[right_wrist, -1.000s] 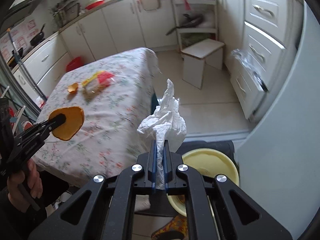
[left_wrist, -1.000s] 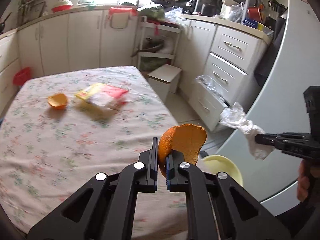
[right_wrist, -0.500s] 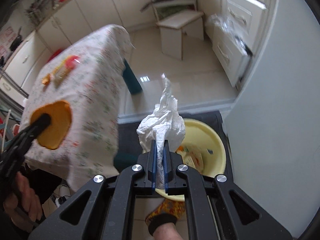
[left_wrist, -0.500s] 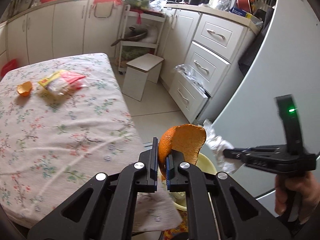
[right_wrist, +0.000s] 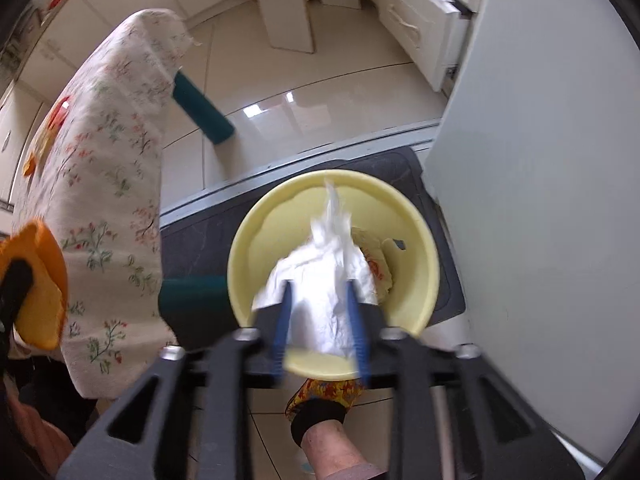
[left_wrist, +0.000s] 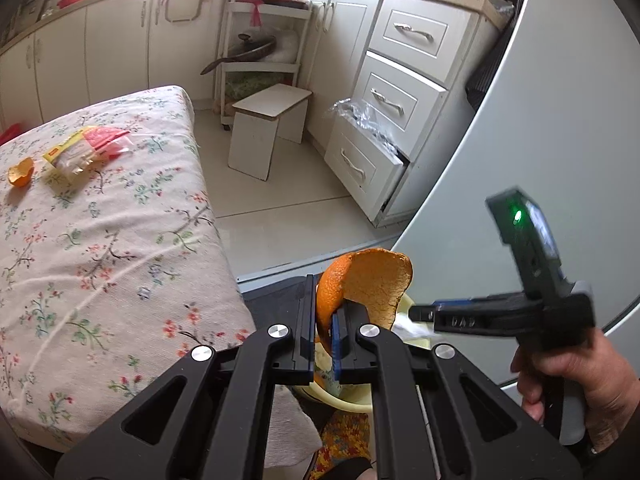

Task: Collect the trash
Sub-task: 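Open both tools to drop the plastic bag and peel into the bucket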

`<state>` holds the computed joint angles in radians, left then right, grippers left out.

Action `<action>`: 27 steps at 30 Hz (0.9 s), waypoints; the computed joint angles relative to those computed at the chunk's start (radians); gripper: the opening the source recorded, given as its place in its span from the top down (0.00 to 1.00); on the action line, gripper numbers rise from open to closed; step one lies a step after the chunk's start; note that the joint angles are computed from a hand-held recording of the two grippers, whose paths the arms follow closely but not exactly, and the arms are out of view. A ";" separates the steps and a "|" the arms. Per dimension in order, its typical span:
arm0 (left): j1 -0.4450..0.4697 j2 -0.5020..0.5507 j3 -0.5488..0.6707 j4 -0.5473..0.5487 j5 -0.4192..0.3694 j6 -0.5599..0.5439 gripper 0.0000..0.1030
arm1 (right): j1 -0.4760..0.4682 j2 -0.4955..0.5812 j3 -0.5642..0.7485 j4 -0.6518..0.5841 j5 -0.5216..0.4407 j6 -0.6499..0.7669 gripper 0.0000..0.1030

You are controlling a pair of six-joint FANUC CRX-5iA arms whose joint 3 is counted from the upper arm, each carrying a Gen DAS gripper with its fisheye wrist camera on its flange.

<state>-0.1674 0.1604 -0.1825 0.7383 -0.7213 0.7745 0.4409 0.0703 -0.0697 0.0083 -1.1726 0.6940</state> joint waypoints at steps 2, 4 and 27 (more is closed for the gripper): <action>-0.008 0.003 0.002 -0.015 0.002 0.007 0.95 | 0.003 -0.025 -0.018 0.028 0.023 -0.039 0.57; -0.016 0.004 0.003 -0.027 0.003 0.013 0.95 | 0.010 -0.062 -0.040 0.067 0.061 -0.094 0.55; -0.142 0.134 0.121 -0.253 -0.044 0.216 0.70 | 0.067 -0.264 -0.171 0.351 0.380 -0.319 0.35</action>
